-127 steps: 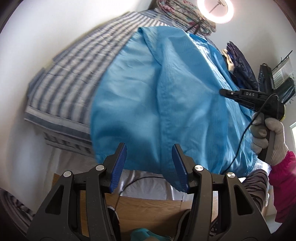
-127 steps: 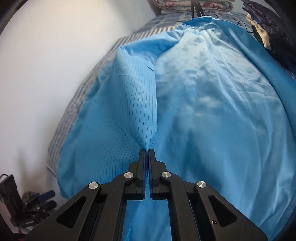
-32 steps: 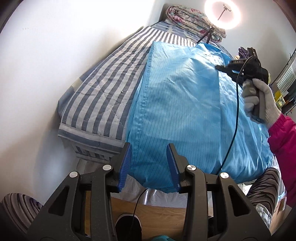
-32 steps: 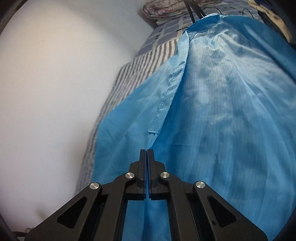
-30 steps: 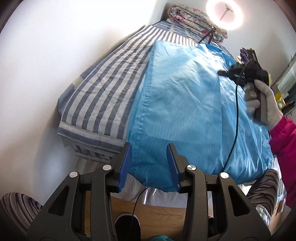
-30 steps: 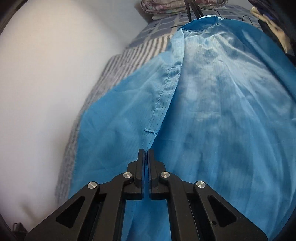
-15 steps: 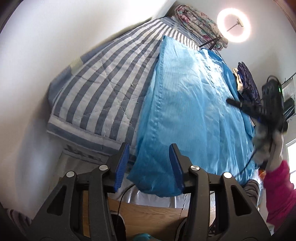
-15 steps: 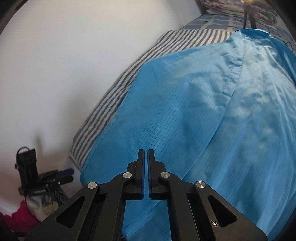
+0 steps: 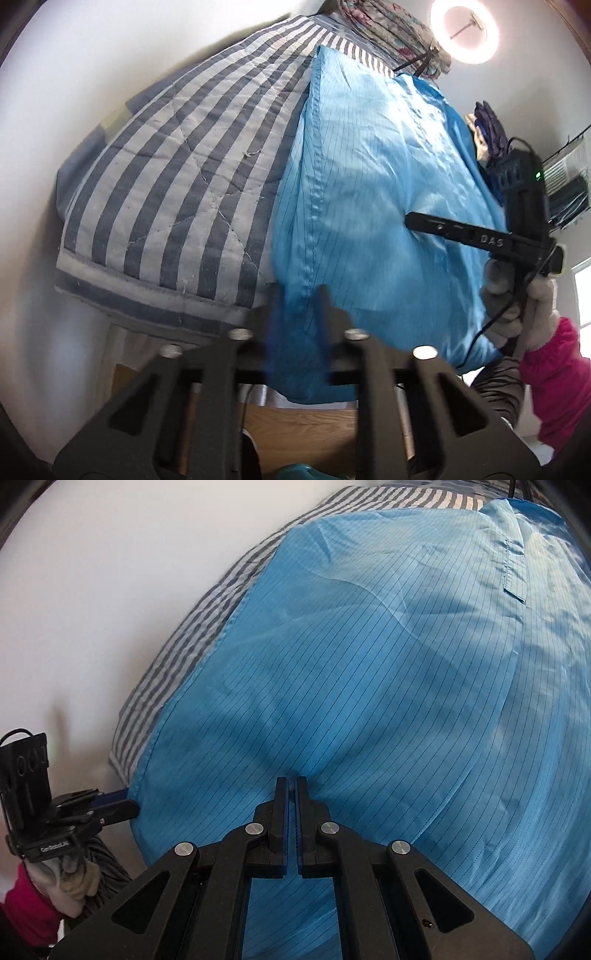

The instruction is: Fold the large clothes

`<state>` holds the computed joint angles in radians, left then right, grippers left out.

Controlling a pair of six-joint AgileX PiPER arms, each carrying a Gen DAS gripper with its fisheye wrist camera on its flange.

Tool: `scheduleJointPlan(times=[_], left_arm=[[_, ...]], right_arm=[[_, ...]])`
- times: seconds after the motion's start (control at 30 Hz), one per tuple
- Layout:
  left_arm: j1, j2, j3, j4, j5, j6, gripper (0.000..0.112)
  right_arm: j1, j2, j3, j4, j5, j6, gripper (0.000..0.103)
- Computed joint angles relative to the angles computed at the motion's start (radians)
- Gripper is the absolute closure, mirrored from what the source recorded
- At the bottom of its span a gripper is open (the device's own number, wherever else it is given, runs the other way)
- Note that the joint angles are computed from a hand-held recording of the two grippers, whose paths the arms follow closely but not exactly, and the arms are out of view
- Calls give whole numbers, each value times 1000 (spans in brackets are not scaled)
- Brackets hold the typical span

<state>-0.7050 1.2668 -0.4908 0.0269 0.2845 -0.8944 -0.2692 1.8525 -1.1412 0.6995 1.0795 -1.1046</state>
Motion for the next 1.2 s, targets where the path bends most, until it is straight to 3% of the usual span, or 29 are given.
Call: scheduleJointPlan(times=[0.23,0.3,0.37,0.4,0.5,0.67,0.8,0.93,0.97,1.0,1.03,1.13,1.17,1.2], left_arm=[[-110,-26,-29,387,46,-389,111],[-128,-41,-31,440,58,-446,111],[-148,-49,-35,499,74,-507,111],[-155,-53,-38,513,83,-519,111],[-185,-48,-54,562,114,-556,111],[-228,-38,-77,631,145,-622,111],[-247,-27,-94,661,160,-641,111],[-261,-17,-112,680,167,-648,111],[-266,-14,-117,685,171,-651,111],[-270,-8,-124,689,174,-654,111],[-269,-6,-126,685,175,-649,111],[-225,-10,-111,643,108,-614,110],[-200,-22,-92,602,80,-578,100],[-164,-26,-78,530,46,-515,72]], right_arm=[[23,8,-54,-44,35,85,98],[53,-1,-66,-53,38,130,87],[69,-16,-92,-41,55,171,65],[75,-21,-109,-21,71,186,62],[125,-18,-184,3,113,262,62],[293,39,-354,-72,105,457,61],[420,116,-471,-174,88,612,61],[547,165,-538,-375,34,780,61],[567,178,-551,-413,32,812,63],[577,194,-568,-428,43,829,73],[577,206,-579,-419,50,826,101],[554,223,-599,-370,65,805,102],[542,216,-595,-358,63,786,102],[528,209,-593,-346,63,767,103]])
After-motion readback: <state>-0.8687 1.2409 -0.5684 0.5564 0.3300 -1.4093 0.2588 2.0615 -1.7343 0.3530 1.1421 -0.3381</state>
